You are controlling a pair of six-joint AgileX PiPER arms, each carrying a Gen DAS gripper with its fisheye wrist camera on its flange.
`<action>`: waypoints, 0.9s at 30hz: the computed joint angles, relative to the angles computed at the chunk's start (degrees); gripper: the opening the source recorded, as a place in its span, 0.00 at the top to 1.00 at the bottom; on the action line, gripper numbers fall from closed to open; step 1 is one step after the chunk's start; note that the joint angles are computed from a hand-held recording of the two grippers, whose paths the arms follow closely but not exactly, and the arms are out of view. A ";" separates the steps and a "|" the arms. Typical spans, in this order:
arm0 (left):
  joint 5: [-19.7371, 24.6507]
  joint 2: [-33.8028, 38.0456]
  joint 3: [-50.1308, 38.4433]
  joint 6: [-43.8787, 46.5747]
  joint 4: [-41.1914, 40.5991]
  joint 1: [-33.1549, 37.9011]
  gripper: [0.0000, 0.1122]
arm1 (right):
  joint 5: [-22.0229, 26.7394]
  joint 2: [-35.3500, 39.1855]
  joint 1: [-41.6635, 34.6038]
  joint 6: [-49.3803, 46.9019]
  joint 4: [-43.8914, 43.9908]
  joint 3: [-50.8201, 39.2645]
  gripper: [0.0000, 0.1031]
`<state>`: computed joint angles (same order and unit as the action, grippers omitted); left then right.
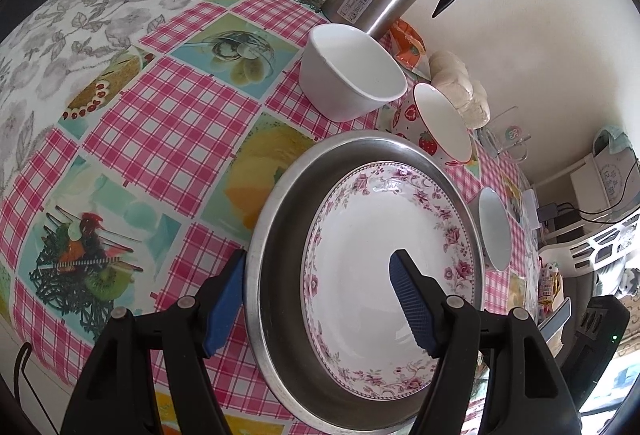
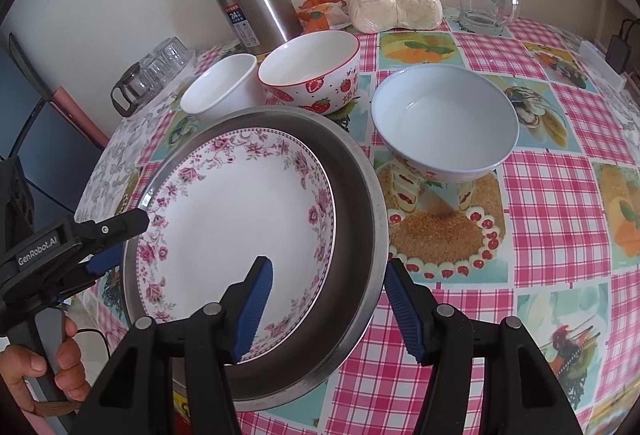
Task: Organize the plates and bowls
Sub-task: 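Withdraw both tools from the plates toward the red-rimmed white bowl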
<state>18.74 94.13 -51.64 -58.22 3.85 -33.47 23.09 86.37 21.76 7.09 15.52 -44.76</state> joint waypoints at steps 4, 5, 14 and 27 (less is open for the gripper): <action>2.35 0.19 -0.83 -6.31 6.34 -0.77 0.35 | -0.95 -0.46 0.24 2.79 -3.00 0.25 0.40; 2.52 0.07 -0.76 -7.11 7.10 -0.77 0.35 | -1.34 -0.82 0.23 4.16 -4.16 0.44 0.40; 7.64 1.39 -2.78 -14.88 15.49 -2.39 0.26 | -4.64 -2.67 0.79 14.09 -13.63 1.69 0.21; 11.60 1.44 -3.20 -27.11 29.99 -5.20 0.12 | -6.66 -2.77 1.82 20.24 -20.70 2.33 0.00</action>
<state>30.34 95.57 -54.84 -85.33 33.85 -38.67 16.43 83.60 23.58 27.33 -5.18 -42.43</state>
